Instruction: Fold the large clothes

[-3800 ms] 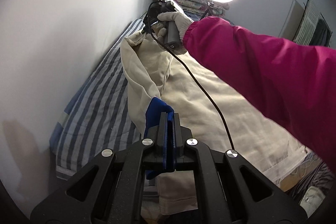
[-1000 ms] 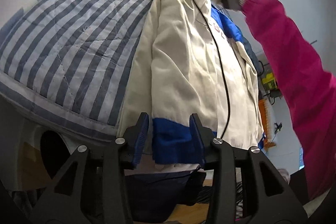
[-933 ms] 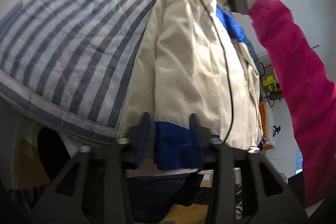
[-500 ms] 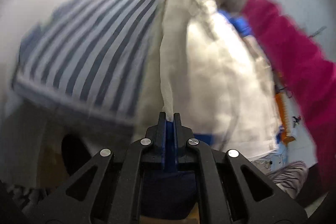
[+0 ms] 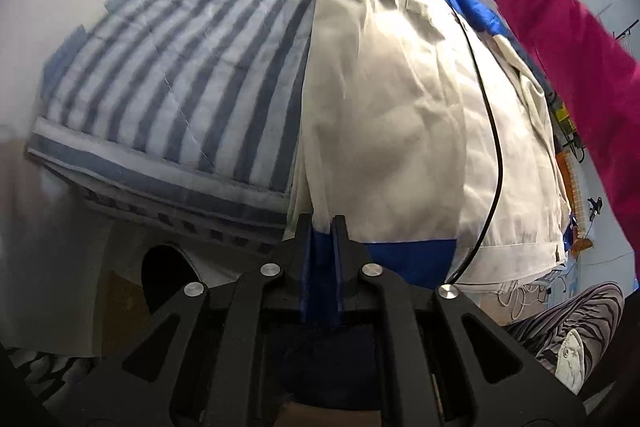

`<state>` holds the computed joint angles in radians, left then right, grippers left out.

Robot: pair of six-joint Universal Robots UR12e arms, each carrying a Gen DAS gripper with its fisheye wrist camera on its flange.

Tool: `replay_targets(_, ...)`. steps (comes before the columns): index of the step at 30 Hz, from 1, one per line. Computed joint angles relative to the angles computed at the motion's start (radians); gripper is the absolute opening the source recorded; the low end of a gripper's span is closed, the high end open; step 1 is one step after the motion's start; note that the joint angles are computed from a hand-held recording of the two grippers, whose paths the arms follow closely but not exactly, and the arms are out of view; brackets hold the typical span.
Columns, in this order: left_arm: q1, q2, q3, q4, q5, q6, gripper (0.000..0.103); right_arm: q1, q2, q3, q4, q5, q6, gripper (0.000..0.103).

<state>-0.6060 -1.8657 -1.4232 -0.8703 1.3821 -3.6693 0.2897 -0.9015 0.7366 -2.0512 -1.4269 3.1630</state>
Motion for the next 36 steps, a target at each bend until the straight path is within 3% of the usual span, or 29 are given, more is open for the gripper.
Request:
replay_targets(2, -0.002, 0.015, -0.007, 0.023, 0.038, 0.004, 0.013, -0.03, -0.049, 0.081, -0.081, -0.011, 0.068, 0.052)
replay_targets(4, -0.004, 0.022, -0.009, 0.038, 0.077, 0.007, 0.013, -0.059, -0.083, 0.14, -0.132, -0.035, 0.131, 0.053)
replay_targets(8, 0.001, 0.017, 0.005, 0.068, 0.092, -0.001, 0.013, -0.106, -0.097, 0.184, -0.125, -0.068, 0.244, 0.053)
replay_targets(11, 0.006, -0.002, 0.025, 0.092, 0.075, 0.021, 0.013, -0.132, -0.083, 0.194, -0.111, -0.018, 0.313, 0.054)
replay_targets(15, -0.005, -0.045, 0.076, 0.06, 0.04, 0.095, 0.013, -0.174, -0.064, 0.234, -0.192, 0.15, 0.433, 0.054)
replay_targets(16, -0.01, -0.058, 0.09, 0.041, 0.031, 0.115, 0.013, -0.177, -0.061, 0.242, -0.215, 0.178, 0.449, 0.051)
replay_targets(17, -0.012, -0.069, 0.102, 0.018, 0.016, 0.128, 0.013, -0.183, -0.052, 0.24, -0.241, 0.232, 0.46, 0.023)
replay_targets(18, -0.013, -0.079, 0.112, -0.005, 0.001, 0.135, 0.013, -0.184, -0.043, 0.227, -0.242, 0.259, 0.458, 0.003)
replay_targets(21, -0.012, -0.105, 0.129, -0.075, -0.045, 0.143, 0.013, -0.165, -0.029, 0.176, -0.246, 0.153, 0.362, 0.001)
replay_targets(22, -0.016, -0.105, 0.127, -0.067, -0.03, 0.147, 0.013, -0.16, -0.02, 0.156, -0.232, 0.109, 0.358, 0.001)
replay_targets(24, -0.023, -0.107, 0.134, -0.068, -0.01, 0.171, 0.013, -0.153, 0.012, 0.1, -0.138, 0.019, 0.374, 0.001)
replay_targets(26, -0.022, -0.112, 0.141, -0.074, -0.015, 0.169, 0.013, -0.144, 0.033, 0.067, -0.065, -0.018, 0.361, 0.003)
replay_targets(28, -0.02, -0.114, 0.146, -0.075, -0.024, 0.163, 0.013, -0.143, 0.026, 0.076, -0.062, -0.007, 0.354, 0.007)
replay_targets(33, -0.001, -0.082, 0.109, -0.003, -0.033, 0.132, 0.013, -0.152, -0.084, 0.224, -0.156, 0.049, 0.383, 0.014)
replay_targets(36, 0.013, -0.059, 0.087, 0.057, -0.009, 0.092, 0.039, -0.153, -0.168, 0.315, -0.173, 0.073, 0.353, 0.024)
